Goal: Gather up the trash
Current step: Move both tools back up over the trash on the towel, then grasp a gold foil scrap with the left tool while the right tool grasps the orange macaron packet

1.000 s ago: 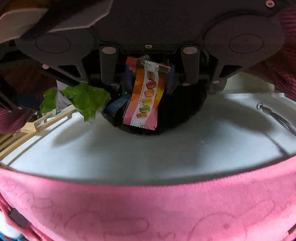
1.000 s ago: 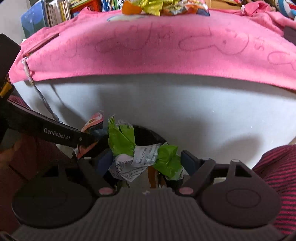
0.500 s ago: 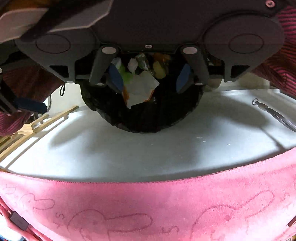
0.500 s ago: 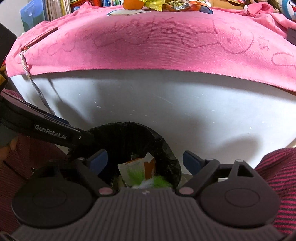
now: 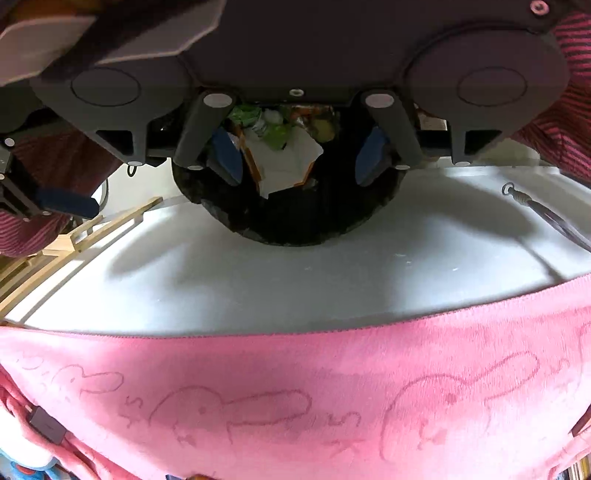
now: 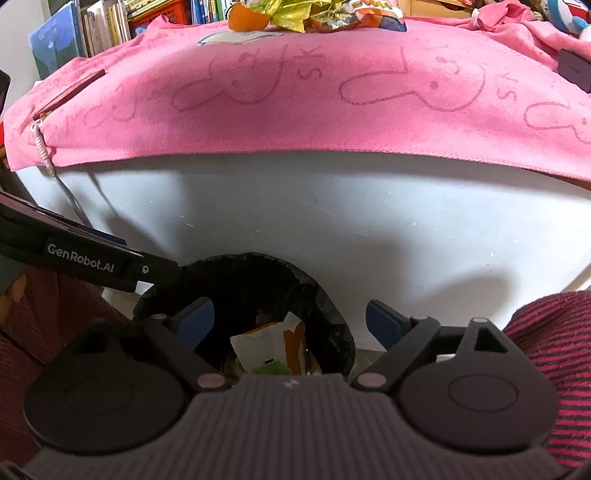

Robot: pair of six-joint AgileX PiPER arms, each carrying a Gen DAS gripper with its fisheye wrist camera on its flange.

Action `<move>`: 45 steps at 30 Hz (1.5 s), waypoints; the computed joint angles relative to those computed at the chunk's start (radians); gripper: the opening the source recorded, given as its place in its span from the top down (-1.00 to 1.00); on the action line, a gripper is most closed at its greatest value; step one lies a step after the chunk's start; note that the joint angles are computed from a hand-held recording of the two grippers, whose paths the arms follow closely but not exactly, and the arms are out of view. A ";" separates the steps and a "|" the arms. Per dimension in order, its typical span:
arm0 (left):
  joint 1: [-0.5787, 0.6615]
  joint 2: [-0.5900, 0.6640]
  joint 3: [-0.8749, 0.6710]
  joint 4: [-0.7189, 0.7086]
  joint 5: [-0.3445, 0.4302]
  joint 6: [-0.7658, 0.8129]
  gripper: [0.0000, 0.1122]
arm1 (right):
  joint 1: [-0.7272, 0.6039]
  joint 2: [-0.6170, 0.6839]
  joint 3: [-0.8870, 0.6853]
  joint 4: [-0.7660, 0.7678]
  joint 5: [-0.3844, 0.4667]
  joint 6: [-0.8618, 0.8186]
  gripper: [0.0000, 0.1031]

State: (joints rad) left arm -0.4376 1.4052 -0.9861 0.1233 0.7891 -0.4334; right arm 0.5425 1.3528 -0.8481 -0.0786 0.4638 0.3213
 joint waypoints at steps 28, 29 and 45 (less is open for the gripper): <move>0.006 0.150 -0.377 0.037 -0.225 0.047 -0.10 | -0.318 0.127 -0.345 0.316 -0.210 -0.379 -0.71; 0.003 0.170 -0.394 0.058 -0.245 0.034 -0.11 | -0.332 0.154 -0.385 0.348 -0.199 -0.404 -0.70; 0.027 0.590 -0.842 0.097 -0.265 0.053 -0.25 | -0.363 0.957 -1.684 0.302 0.510 -0.364 -0.98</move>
